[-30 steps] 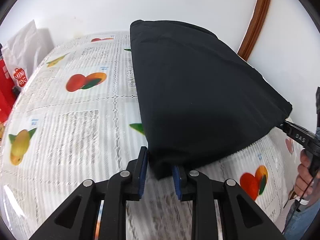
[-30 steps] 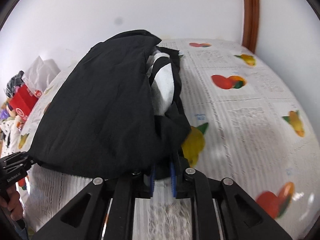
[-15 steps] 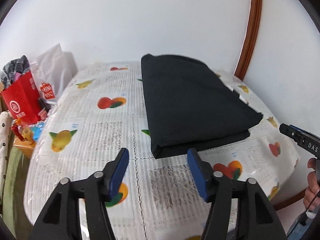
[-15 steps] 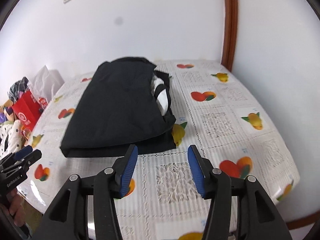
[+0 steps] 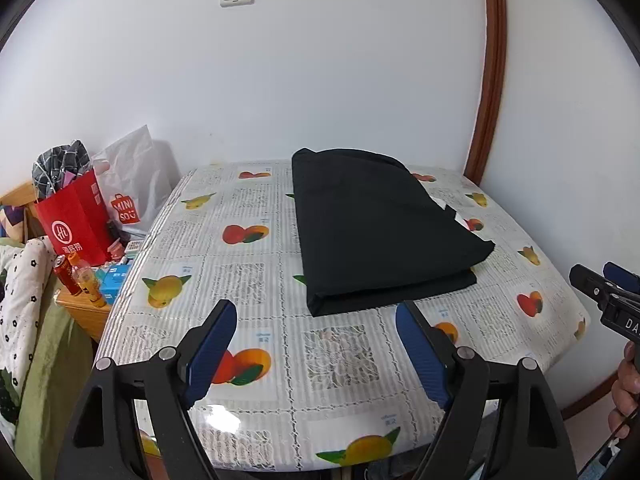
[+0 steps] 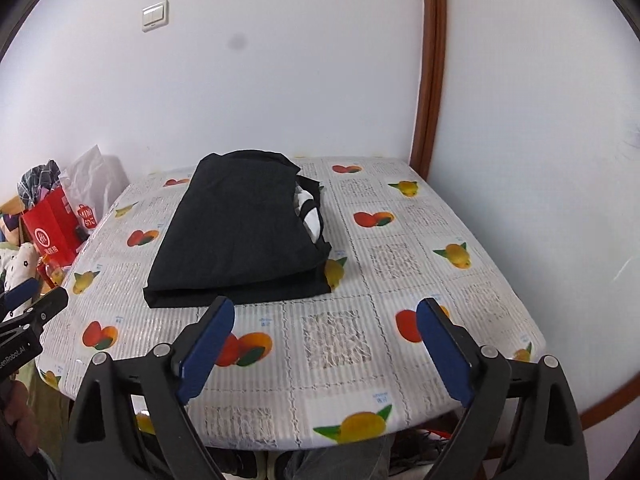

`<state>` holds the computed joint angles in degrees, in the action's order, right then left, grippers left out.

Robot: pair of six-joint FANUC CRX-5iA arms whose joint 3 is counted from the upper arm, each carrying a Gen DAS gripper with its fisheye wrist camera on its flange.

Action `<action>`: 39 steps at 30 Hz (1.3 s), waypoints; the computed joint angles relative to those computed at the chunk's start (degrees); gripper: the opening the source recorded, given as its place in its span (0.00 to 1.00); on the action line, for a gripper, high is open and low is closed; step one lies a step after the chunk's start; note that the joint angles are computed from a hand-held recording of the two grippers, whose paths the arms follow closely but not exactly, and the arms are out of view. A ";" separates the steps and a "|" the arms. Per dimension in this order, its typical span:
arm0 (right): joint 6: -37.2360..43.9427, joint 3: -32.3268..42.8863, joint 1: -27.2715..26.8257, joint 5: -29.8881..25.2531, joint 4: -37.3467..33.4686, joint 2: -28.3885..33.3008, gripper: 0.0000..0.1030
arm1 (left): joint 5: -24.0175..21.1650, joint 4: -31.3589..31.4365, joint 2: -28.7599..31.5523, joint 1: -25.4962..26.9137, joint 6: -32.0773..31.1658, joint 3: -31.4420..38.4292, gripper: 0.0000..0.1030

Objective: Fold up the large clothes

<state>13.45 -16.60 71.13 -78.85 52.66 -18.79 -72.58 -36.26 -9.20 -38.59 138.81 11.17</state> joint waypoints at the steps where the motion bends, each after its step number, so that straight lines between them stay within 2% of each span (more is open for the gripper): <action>1: -0.21 0.00 0.35 -0.65 0.08 -0.09 0.89 | -0.11 -0.21 -0.03 -0.18 0.30 0.01 0.79; 14: -1.70 -0.25 1.81 -3.59 1.18 -0.45 0.90 | -1.13 -2.25 0.80 -2.05 1.19 1.06 0.80; 39: -1.91 -0.37 1.73 -3.87 0.75 -0.40 0.90 | -1.69 -2.59 0.73 -2.20 1.80 0.95 0.81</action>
